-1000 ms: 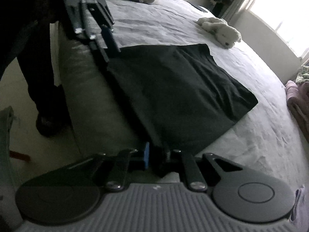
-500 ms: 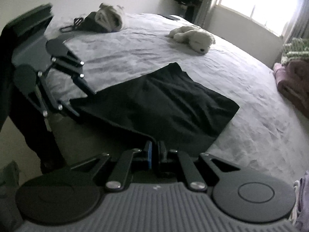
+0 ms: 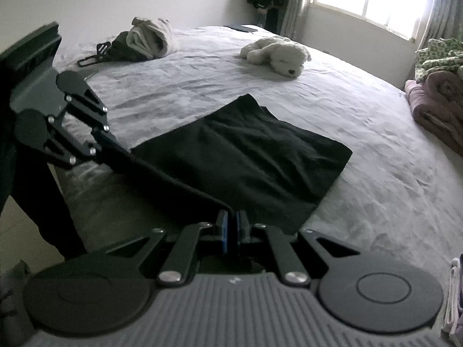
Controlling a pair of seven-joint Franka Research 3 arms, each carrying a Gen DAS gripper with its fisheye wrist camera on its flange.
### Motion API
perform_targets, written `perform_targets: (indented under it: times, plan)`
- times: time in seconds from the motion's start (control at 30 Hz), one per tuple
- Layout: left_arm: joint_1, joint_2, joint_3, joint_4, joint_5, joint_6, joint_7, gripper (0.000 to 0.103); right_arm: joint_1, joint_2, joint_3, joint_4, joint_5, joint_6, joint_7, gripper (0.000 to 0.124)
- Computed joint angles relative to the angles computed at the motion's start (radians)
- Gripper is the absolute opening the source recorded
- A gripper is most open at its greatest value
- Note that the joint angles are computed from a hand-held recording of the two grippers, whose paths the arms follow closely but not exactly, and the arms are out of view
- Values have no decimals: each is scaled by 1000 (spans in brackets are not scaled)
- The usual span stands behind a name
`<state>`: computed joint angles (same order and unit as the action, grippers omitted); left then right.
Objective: Fold clothes
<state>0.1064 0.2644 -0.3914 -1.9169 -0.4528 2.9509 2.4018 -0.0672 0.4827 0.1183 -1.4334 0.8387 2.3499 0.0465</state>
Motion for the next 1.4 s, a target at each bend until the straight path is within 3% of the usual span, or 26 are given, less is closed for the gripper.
perform_targets:
  times: [0.17,0.23,0.43,0.5,0.6,0.73,0.87,1.07,1.2,1.33,1.4]
  plan:
    - [-1,13,8,26,-8,-26,-43,10,-8,-15,5,-36,3,1,-100,23]
    - [-3,18,12,36,-9,-38,-58,9,-8,-22,4,-52,9,12,-130,46]
    - [-3,29,17,54,-14,-45,-93,9,6,-48,-3,-115,8,85,-214,46]
    - [0,31,13,56,-17,-39,-92,9,15,-56,-3,-143,11,136,-246,43]
    - [10,28,1,52,-31,-18,-83,8,5,-42,2,-123,25,114,-233,7]
    - [34,31,-26,68,-72,8,-68,8,-26,-39,21,-100,116,83,-262,5]
    - [9,61,0,130,-28,27,-140,8,-18,-10,23,-47,162,109,-235,5]
    - [-14,166,37,302,102,-17,-313,8,7,99,29,131,110,136,-76,5]
    - [84,225,-72,392,45,-90,-268,8,-5,159,53,232,69,110,7,5]
    - [296,197,-294,316,-229,-149,60,8,-66,148,97,219,105,32,-30,5]
    - [347,178,-334,282,-320,-197,164,8,-94,118,97,175,130,-23,-62,5]
